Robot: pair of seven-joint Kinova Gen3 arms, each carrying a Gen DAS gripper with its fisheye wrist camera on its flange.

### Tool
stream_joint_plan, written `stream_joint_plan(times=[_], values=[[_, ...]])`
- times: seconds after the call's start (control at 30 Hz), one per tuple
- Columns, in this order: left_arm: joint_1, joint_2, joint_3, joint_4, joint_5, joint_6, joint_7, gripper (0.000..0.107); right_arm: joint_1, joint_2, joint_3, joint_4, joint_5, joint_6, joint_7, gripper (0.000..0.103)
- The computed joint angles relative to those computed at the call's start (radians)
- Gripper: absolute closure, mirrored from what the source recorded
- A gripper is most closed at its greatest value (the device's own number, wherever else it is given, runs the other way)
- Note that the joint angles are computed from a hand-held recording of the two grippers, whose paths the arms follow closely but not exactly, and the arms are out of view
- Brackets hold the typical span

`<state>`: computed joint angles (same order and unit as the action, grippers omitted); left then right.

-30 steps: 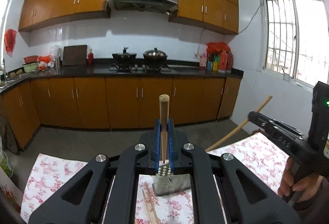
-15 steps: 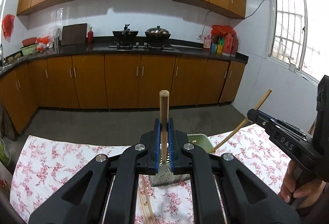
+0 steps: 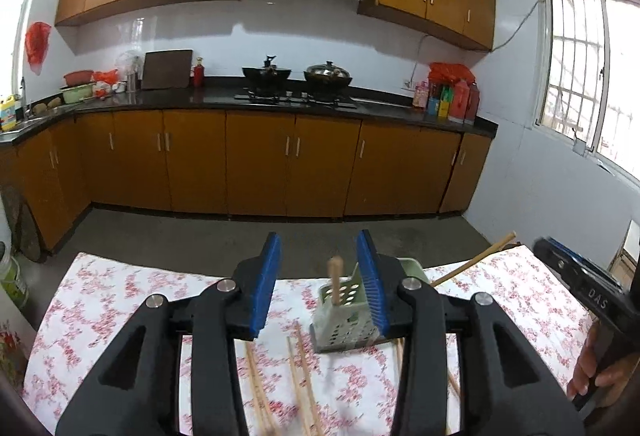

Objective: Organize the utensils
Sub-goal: 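Lower the chopsticks into the green holder and open both tools, then close the right tool on a loose chopstick while the left tool grasps another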

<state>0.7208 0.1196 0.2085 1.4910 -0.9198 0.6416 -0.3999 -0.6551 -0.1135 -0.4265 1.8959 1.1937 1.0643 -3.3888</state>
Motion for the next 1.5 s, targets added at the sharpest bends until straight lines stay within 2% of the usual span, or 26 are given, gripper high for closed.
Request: stream_joint_plan(times=[0.13, 0.23, 0.37, 0.5, 0.6, 0.67, 0.77, 0.8, 0.97, 1.07, 1.2, 1.33, 1.43, 1.5], values=[[-0.001, -0.046, 0.007, 0.073, -0.048, 0.014, 0.068, 0.066, -0.015, -0.014, -0.019, 0.069, -0.068, 0.041, -0.029, 0.07], [-0.009, -0.066, 0.037, 0.137, -0.11, 0.053, 0.137, 0.063, -0.008, -0.003, -0.001, 0.125, -0.15, -0.001, -0.056, 0.07], [-0.025, -0.065, 0.068, 0.22, -0.13, 0.093, 0.181, 0.063, 0.007, 0.034, 0.038, 0.195, -0.239, -0.129, -0.069, 0.07], [-0.034, -0.056, 0.066, 0.295, -0.09, 0.091, 0.209, 0.063, -0.005, 0.101, 0.062, 0.214, -0.29, -0.215, -0.041, 0.075], [-0.066, -0.048, 0.061, 0.338, 0.005, 0.055, 0.19, 0.063, -0.032, 0.154, 0.085, 0.198, -0.31, -0.216, -0.008, 0.075], [-0.068, -0.046, 0.056, 0.362, 0.029, 0.045, 0.192, 0.063, -0.043, 0.167, 0.106, 0.202, -0.322, -0.224, 0.006, 0.075], [-0.066, -0.045, 0.051, 0.398, 0.04, 0.021, 0.203, 0.063, -0.073, 0.185, 0.132, 0.204, -0.318, -0.208, -0.006, 0.088], [-0.066, -0.04, 0.052, 0.397, 0.044, 0.017, 0.2, 0.063, -0.076, 0.192, 0.127, 0.201, -0.315, -0.188, -0.005, 0.093], [-0.079, -0.027, 0.04, 0.411, 0.123, -0.056, 0.134, 0.064, -0.105, 0.2, 0.156, 0.2, -0.313, -0.103, -0.077, 0.095], [-0.079, -0.011, 0.034, 0.41, 0.177, -0.089, 0.079, 0.07, -0.072, 0.166, 0.164, 0.226, -0.324, -0.128, -0.137, 0.095], [-0.077, 0.024, 0.025, 0.39, 0.277, -0.098, -0.036, 0.083, -0.061, 0.175, 0.148, 0.223, -0.319, -0.117, -0.116, 0.095], [-0.066, 0.044, 0.009, 0.382, 0.358, -0.117, -0.122, 0.088, -0.062, 0.179, 0.149, 0.223, -0.313, -0.12, -0.113, 0.095], [-0.04, 0.057, -0.008, 0.367, 0.37, -0.101, -0.14, 0.091, -0.061, 0.18, 0.15, 0.222, -0.313, -0.124, -0.107, 0.095], [-0.008, 0.064, -0.024, 0.355, 0.34, -0.071, -0.116, 0.095, -0.061, 0.179, 0.15, 0.222, -0.314, -0.125, -0.106, 0.095]])
